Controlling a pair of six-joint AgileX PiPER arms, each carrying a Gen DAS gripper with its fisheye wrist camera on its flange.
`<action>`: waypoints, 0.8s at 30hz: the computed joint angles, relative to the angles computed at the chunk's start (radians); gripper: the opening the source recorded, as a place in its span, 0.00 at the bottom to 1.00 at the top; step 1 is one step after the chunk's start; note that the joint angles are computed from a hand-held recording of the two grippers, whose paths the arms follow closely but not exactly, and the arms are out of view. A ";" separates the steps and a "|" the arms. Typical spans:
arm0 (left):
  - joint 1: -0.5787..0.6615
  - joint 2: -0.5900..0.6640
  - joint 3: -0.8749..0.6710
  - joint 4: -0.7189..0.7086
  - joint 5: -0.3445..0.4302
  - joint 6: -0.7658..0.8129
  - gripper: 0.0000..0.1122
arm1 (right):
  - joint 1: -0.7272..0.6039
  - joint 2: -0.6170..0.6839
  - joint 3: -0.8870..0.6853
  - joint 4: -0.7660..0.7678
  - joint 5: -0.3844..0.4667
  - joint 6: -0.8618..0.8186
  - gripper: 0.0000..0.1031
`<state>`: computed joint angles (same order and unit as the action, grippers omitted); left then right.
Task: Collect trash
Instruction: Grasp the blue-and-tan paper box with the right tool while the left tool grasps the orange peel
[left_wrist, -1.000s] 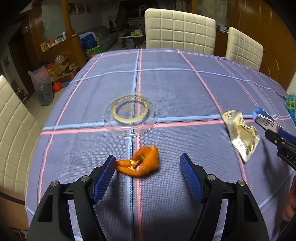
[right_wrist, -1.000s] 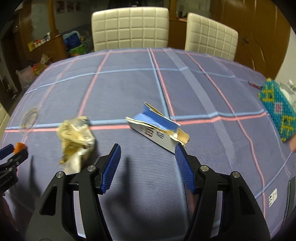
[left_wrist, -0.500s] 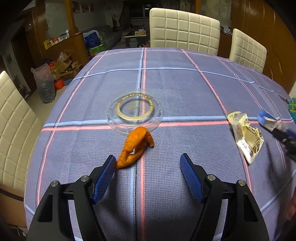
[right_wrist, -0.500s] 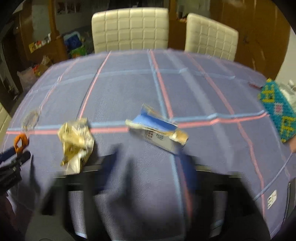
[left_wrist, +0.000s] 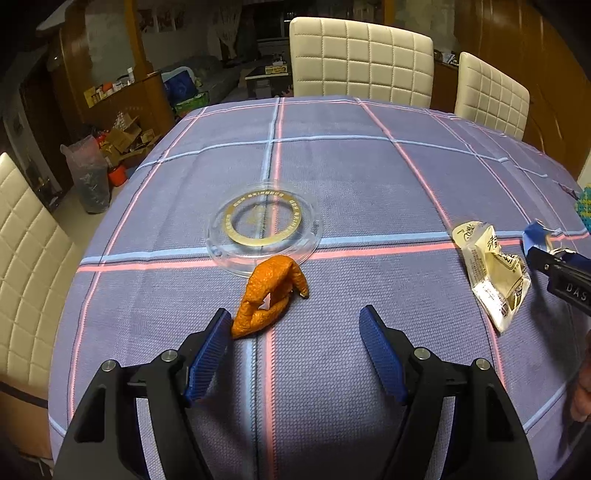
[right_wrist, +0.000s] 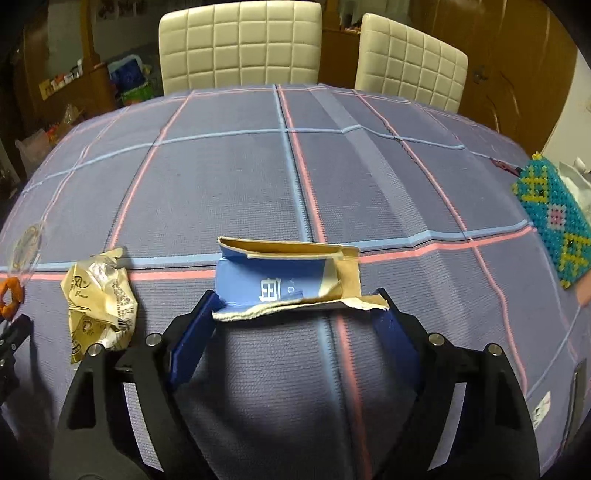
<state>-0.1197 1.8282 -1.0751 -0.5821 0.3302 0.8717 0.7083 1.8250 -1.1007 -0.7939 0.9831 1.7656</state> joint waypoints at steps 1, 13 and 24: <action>-0.001 -0.001 0.002 -0.017 -0.001 0.020 0.62 | 0.004 0.000 0.001 -0.002 -0.003 -0.003 0.79; 0.069 -0.034 0.009 -0.231 0.134 0.256 0.09 | 0.109 0.012 -0.057 -0.003 0.078 -0.002 0.79; 0.162 -0.149 0.092 -0.380 0.210 0.445 0.07 | 0.235 0.005 -0.130 -0.015 0.203 0.002 0.79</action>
<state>0.0422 1.6791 -0.9835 -0.9619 0.5402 1.3163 0.9435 1.8297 -1.2310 -0.8094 1.1860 1.7676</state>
